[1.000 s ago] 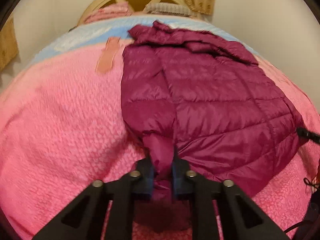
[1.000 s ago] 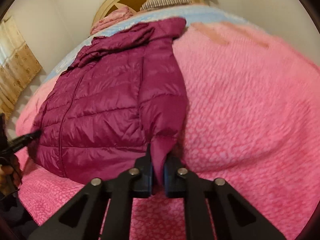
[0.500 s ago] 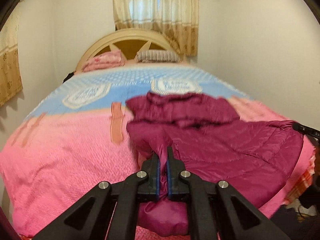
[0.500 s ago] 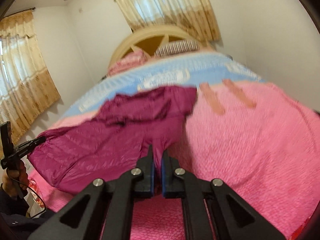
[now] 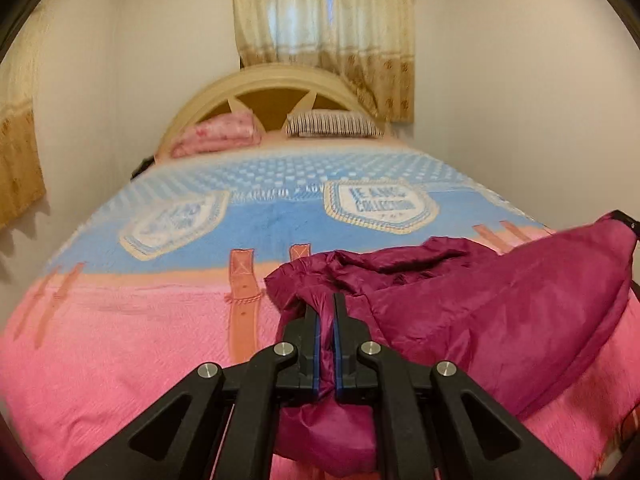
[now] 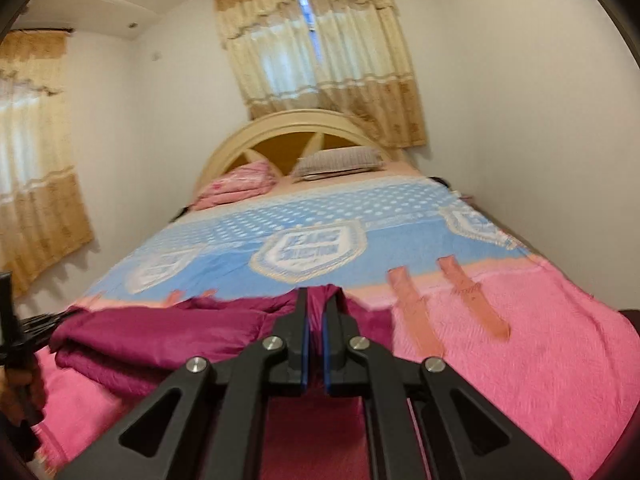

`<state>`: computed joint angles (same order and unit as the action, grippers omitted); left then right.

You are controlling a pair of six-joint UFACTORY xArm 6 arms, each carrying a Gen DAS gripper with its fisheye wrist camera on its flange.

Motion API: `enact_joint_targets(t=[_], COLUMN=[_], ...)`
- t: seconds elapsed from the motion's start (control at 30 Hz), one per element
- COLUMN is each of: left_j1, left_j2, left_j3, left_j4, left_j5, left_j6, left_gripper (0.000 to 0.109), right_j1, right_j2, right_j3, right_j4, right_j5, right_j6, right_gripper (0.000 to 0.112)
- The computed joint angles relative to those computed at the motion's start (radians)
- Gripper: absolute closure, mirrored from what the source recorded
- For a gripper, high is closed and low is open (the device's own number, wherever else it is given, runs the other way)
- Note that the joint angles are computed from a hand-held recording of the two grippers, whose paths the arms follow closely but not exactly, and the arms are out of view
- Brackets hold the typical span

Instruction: Fold large clothes

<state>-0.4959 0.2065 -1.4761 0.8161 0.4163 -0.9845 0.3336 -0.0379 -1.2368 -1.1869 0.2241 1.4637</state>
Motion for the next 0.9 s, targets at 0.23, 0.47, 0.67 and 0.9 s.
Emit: enact_joint_targets(t=[0.23, 0.47, 0.67, 0.9], left_j1=[0.030, 0.045, 0.018, 0.002], left_j2=[0.346, 0.484, 0.574, 0.434], left_j3=[-0.397, -0.624, -0.813, -0.592], left_j4=[-0.139, 0.136, 0.234, 0.343], left_j5=[0.136, 0.313, 0.613, 0.489], left_j6=[0.104, -0.212, -0.298, -0.440], left_gripper=[0.087, 0.013, 0.013, 0.013], right_j1=[-0.045, -0.066, -0.086, -0.038], right_j2=[0.278, 0.486, 0.530, 0.407], right_j3=[-0.236, -0.445, -0.520, -0.385], right_j4=[0.235, 0.490, 0.325, 0.229], right_j5=[0.022, 0.090, 0.166, 0.159], right_j6=[-0.190, -0.435, -0.200, -0.139], right_gripper=[0.106, 0.106, 0.052, 0.041])
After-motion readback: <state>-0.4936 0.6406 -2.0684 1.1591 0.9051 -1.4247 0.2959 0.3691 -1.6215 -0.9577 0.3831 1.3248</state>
